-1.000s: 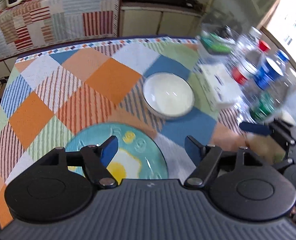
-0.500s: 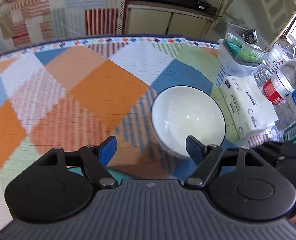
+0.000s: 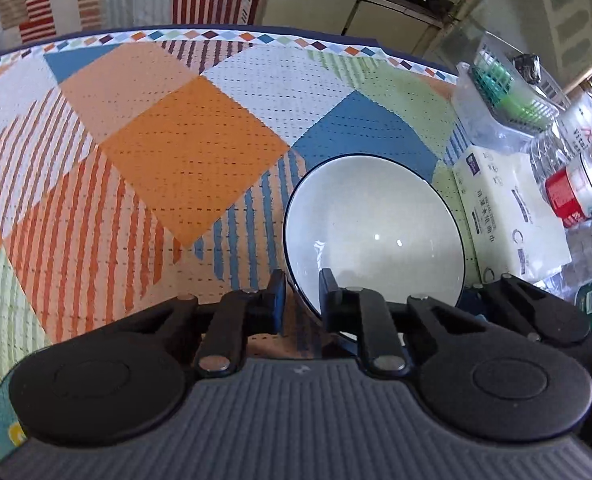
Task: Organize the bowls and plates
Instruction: 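Lift the third bowl with both tools and carry it over the bowl pair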
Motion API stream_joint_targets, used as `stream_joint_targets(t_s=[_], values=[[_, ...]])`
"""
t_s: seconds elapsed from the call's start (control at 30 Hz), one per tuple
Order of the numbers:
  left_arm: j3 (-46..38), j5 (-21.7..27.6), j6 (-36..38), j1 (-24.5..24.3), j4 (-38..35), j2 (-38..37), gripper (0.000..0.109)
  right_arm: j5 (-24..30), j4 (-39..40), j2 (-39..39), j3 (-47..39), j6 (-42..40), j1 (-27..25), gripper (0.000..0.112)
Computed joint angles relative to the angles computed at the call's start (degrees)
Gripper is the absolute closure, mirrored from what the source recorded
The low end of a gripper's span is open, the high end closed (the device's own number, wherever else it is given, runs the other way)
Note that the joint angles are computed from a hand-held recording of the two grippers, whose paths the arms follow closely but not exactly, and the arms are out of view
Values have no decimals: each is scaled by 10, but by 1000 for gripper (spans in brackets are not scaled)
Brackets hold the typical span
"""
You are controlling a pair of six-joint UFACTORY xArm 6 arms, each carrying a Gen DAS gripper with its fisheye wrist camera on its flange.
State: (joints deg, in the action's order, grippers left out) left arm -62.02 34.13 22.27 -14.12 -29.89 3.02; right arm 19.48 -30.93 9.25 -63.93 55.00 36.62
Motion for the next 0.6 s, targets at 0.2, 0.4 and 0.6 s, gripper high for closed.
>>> stream_joint_targets(t_s=[0.2,0.4,0.6], values=[[5,28,-12,3,38,-23,93,26,-57,-5,-11,13,12,26],[13,78,-20,14,50,-76,93,68,-69,-45,-9,20,37,26],[53,108,-19,16,72,-161,93,121,-116,-88,-5,81,77,27]])
